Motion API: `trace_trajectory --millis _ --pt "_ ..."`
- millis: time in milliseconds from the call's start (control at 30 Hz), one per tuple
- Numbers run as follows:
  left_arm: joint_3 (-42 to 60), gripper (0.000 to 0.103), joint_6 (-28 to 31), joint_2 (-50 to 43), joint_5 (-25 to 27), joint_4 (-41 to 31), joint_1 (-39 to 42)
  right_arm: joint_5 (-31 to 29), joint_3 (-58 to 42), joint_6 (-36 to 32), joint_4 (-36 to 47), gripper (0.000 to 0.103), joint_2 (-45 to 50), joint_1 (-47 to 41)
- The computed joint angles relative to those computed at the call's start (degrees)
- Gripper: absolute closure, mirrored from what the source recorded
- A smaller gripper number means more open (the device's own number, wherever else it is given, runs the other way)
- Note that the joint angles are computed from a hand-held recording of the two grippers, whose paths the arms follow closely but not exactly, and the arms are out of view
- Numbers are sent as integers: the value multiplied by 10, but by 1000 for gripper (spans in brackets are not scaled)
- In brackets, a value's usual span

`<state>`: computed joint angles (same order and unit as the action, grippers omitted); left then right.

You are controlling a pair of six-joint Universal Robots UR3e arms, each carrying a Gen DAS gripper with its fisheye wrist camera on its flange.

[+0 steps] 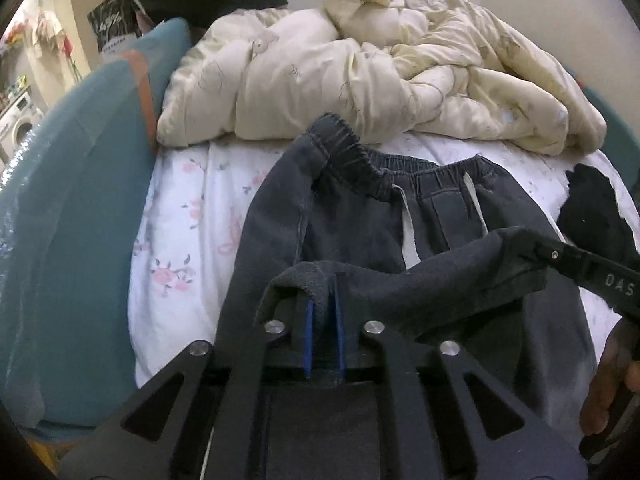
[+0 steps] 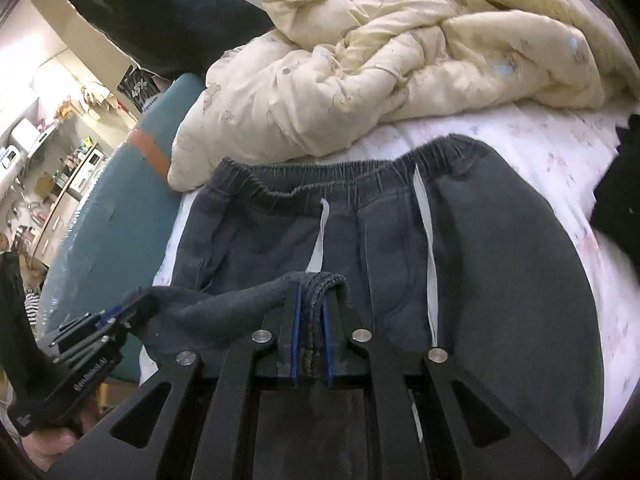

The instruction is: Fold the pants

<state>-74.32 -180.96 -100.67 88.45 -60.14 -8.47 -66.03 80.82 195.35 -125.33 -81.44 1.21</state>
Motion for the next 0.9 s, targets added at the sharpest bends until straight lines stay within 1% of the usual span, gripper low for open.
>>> trace_trajectory --millis 33,67,100,133,167,200,233,300,333,367,433,467,533,567,633,700,767,833,900 --pt "2 79 -10 -2 -1 1 2 11 -6 2 -1 92 6 -4" --pt "10 63 -22 -3 -3 -6 4 23 -16 6 6 90 12 -9" --pt "19 54 -27 -3 -22 -20 12 37 -24 8 9 85 19 -15" --pt "27 36 -30 -7 -40 -29 20 38 -29 9 13 64 21 -17" --pt "38 26 -31 -10 -55 -44 26 14 -39 18 23 30 23 -12" --pt "47 24 -34 -13 -65 -57 32 0 -40 31 20 20 21 -11" --pt "56 23 -39 -18 -62 -67 32 -4 -27 42 12 17 10 -15" --pt "73 18 -34 -29 -50 -89 27 -6 -21 43 27 18 1 -27" --pt "88 11 -31 -41 -40 -117 23 -14 -24 38 44 18 -1 -29" --pt "114 11 -27 -60 -22 -160 15 -7 -19 20 59 19 -7 -34" --pt "134 11 -5 -80 6 -217 1 -3 -13 -17 80 19 -18 -36" --pt "112 11 5 -69 20 -206 -7 -6 -3 -44 92 19 -34 -35" --pt "39 11 18 -25 32 -157 -12 1 21 -79 107 19 -67 -39" --pt "-1 11 18 4 25 -139 -10 14 41 -111 128 19 -95 -47" --pt "-58 11 9 52 7 -118 -4 13 65 -152 159 19 -134 -54" --pt "-108 11 3 105 1 -109 -9 10 85 -186 203 19 -179 -66" --pt "-126 11 4 139 9 -121 -25 29 106 -213 261 19 -240 -100" --pt "-151 11 -19 191 18 -123 -43 44 111 -241 319 19 -291 -134" --pt "-159 11 -60 239 18 -145 -57 65 100 -292 414 19 -354 -187"
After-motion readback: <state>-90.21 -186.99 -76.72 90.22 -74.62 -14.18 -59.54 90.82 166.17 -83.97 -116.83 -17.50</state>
